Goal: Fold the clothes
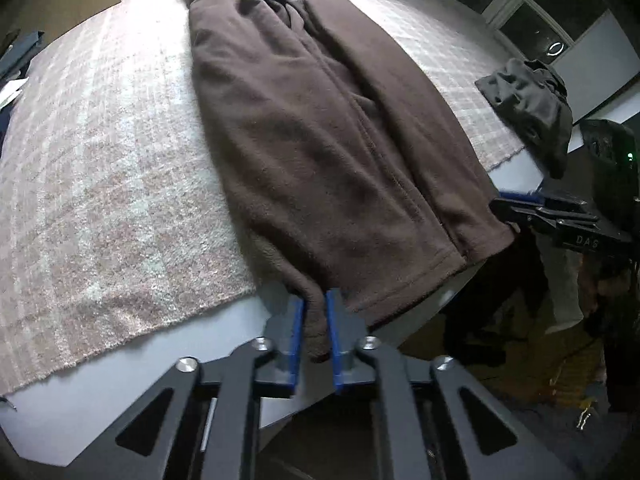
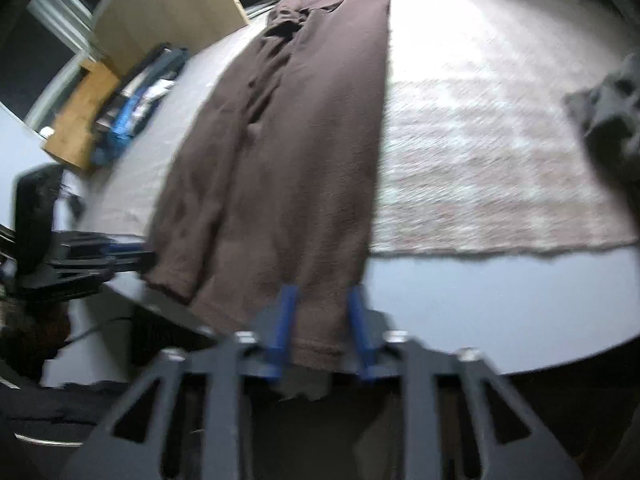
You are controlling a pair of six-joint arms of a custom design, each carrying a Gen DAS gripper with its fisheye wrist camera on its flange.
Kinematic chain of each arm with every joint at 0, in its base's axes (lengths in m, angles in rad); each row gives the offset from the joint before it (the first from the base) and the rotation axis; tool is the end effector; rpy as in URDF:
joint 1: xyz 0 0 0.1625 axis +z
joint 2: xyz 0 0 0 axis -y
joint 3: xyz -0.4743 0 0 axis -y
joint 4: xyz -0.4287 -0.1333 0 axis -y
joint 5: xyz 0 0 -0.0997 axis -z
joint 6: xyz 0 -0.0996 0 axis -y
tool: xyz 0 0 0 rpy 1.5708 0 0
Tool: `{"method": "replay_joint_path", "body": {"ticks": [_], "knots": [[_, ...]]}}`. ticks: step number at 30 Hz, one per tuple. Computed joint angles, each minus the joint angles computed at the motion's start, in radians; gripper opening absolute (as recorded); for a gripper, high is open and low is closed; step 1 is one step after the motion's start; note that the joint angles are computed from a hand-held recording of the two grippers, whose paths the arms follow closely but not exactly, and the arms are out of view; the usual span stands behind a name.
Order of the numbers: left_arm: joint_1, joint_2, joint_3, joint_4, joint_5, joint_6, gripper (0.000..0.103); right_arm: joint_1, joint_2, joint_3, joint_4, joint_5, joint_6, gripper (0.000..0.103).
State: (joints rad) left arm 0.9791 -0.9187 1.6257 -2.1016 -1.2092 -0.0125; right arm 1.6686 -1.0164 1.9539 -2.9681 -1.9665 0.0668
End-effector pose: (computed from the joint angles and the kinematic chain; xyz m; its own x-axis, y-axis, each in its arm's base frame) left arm -0.2481 -0.6714 0.1518 -0.7485 0.5629 -0.3505 0.5398 0.8242 0.1709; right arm 0.1563 -0.6212 0.1821 -0.9388 0.1395 0.3150 -0.0249 0.8845 -0.4658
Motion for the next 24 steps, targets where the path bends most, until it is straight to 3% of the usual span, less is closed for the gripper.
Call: {"method": "replay_joint_path", "body": {"ticks": [5, 8, 17, 19, 24], "knots": [[0.027, -0.021, -0.036, 0.013, -0.136, -0.057, 0.006, -0.072, -0.065, 0.053, -0.092, 0.286, 0.057, 0.009], [0.026, -0.031, -0.064, 0.003, -0.179, -0.07, 0.006, -0.087, -0.081, 0.053, -0.138, 0.378, 0.08, 0.009], [0.022, 0.033, -0.22, -0.089, -0.199, -0.035, 0.005, -0.104, -0.098, -0.032, -0.142, 0.536, 0.086, 0.009], [0.025, 0.061, -0.273, -0.118, -0.203, -0.022, 0.0, -0.107, -0.094, -0.08, -0.113, 0.55, 0.071, 0.009], [0.028, 0.157, -0.439, -0.183, -0.183, 0.036, 0.0, -0.101, -0.033, -0.267, -0.001, 0.557, 0.006, 0.009]]}}
